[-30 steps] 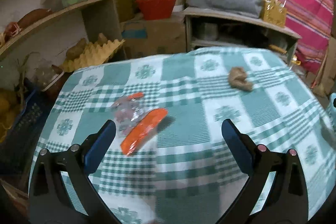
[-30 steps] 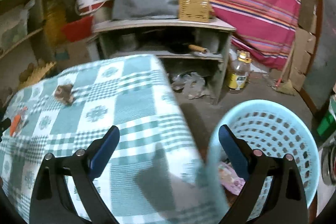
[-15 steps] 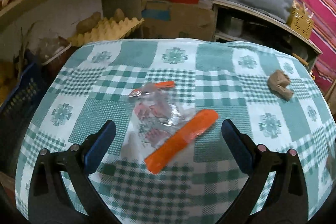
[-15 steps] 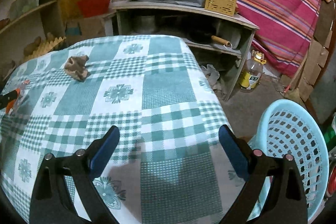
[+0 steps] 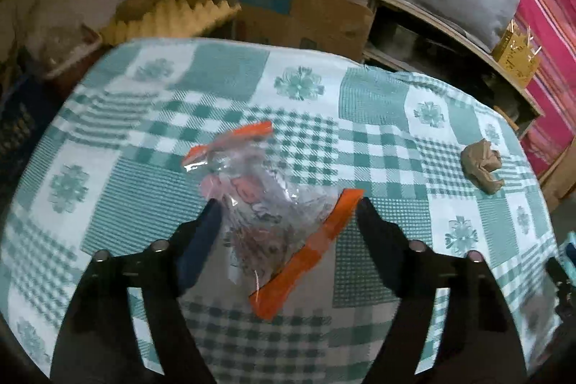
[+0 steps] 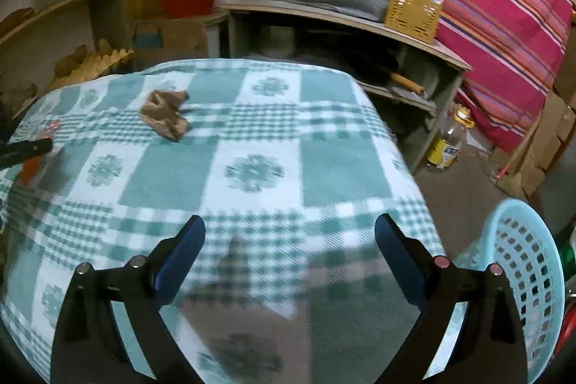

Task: Collect trash
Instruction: 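Grasp the clear plastic bag with the left tool while the right tool grasps the brown paper piece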

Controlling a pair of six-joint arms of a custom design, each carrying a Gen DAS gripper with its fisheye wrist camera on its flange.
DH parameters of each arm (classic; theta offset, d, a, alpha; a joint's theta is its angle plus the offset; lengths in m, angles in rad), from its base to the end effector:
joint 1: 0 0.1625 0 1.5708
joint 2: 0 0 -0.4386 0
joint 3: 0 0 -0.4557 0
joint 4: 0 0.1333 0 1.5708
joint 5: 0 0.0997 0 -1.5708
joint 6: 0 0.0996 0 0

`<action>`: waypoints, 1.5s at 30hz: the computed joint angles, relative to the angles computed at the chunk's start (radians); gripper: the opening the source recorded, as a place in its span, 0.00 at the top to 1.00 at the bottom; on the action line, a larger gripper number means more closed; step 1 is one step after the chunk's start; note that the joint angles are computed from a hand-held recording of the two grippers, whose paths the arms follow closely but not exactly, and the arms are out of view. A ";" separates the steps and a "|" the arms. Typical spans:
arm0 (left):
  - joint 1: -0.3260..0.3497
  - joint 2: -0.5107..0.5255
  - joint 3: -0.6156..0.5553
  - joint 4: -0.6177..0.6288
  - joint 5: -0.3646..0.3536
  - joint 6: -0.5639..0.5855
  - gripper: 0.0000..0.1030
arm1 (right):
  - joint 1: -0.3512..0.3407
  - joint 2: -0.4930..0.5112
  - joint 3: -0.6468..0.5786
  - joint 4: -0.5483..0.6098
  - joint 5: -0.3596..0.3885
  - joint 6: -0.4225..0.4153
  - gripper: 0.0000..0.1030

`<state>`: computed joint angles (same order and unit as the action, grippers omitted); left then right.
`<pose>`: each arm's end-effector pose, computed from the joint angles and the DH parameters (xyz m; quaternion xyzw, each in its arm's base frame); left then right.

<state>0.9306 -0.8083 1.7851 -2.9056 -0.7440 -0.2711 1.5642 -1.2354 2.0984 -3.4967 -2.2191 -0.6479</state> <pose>-0.2375 -0.6647 0.0738 0.0950 0.8990 -0.3204 0.2832 0.0695 -0.5590 0.2789 0.1044 -0.8264 0.3666 0.4144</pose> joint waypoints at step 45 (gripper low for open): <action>-0.035 -0.023 -0.015 0.010 0.072 0.053 0.68 | 0.079 0.317 -0.369 0.199 -0.038 0.017 0.69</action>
<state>0.8957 -0.8316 1.7700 -2.8953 -0.6716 -0.2185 1.6431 -0.9185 1.7291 -3.2981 -2.2573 -0.6310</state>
